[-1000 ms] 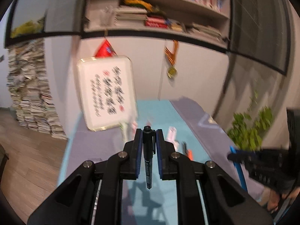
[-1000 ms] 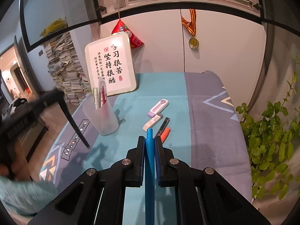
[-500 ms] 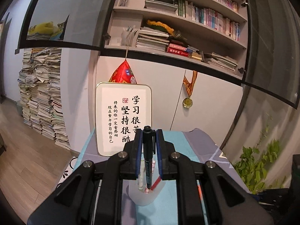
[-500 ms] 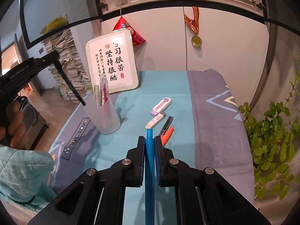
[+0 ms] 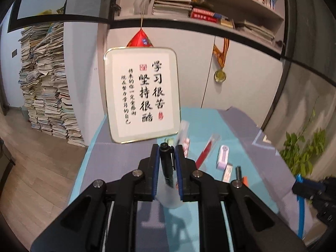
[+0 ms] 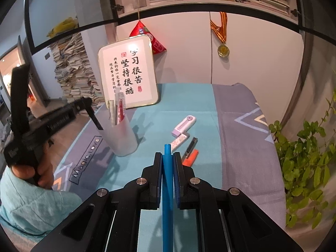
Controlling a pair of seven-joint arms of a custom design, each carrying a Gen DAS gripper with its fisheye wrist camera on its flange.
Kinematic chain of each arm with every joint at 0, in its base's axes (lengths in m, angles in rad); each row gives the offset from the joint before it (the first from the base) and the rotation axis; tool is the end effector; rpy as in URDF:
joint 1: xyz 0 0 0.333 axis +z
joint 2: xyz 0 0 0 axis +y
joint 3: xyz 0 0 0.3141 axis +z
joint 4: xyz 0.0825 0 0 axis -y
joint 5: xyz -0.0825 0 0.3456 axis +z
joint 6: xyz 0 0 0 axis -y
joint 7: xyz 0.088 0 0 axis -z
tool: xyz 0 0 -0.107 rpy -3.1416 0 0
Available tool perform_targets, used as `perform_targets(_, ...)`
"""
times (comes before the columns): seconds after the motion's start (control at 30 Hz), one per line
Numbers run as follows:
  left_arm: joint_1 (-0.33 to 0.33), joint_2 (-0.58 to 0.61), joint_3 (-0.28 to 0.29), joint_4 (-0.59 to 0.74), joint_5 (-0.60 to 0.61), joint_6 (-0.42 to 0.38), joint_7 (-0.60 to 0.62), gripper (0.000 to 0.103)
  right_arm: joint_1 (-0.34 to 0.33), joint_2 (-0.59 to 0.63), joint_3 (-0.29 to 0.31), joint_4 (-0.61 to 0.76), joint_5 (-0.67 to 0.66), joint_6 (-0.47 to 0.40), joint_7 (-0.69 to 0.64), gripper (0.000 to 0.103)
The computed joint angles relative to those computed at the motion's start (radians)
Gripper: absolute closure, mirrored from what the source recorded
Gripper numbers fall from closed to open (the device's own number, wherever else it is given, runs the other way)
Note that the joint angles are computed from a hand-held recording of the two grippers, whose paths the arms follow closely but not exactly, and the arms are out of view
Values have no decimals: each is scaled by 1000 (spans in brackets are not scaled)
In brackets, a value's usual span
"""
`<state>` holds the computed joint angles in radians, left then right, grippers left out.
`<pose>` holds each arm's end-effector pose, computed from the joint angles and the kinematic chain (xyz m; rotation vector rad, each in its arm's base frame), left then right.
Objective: Organize stationery
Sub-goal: 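Drop the black marker into the frosted cup with the left tool, then lower the blue pen into the frosted cup and open the right tool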
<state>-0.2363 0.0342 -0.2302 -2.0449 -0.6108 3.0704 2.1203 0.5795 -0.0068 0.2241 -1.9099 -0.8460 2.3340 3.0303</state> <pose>0.5267 -0.2118 0.5505 -1.3129 2.0340 -1.1827 0.3977 0.3951 0.5576 -1.5518 1.8679 -0.7005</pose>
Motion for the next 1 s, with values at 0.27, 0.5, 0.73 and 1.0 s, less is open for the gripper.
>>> perform_targets(0.27,7,-41,12,-69,56,15,-4,70,12,42,-4,73,-31,-27,-12,92)
perform_targets(0.5,-44,-114,54,-133,-304,36,368,67,32,113,-24,181,-113,2,-4,92)
perform_targets(0.73,-13,-129,66,-168,-369,-24,431,67,77,274,-65,395,-96,15,-138,92)
perform_targets(1.0,15,-116,72,-163,-431,-67,476,67,159,432,-164,645,-128,20,-221,93)
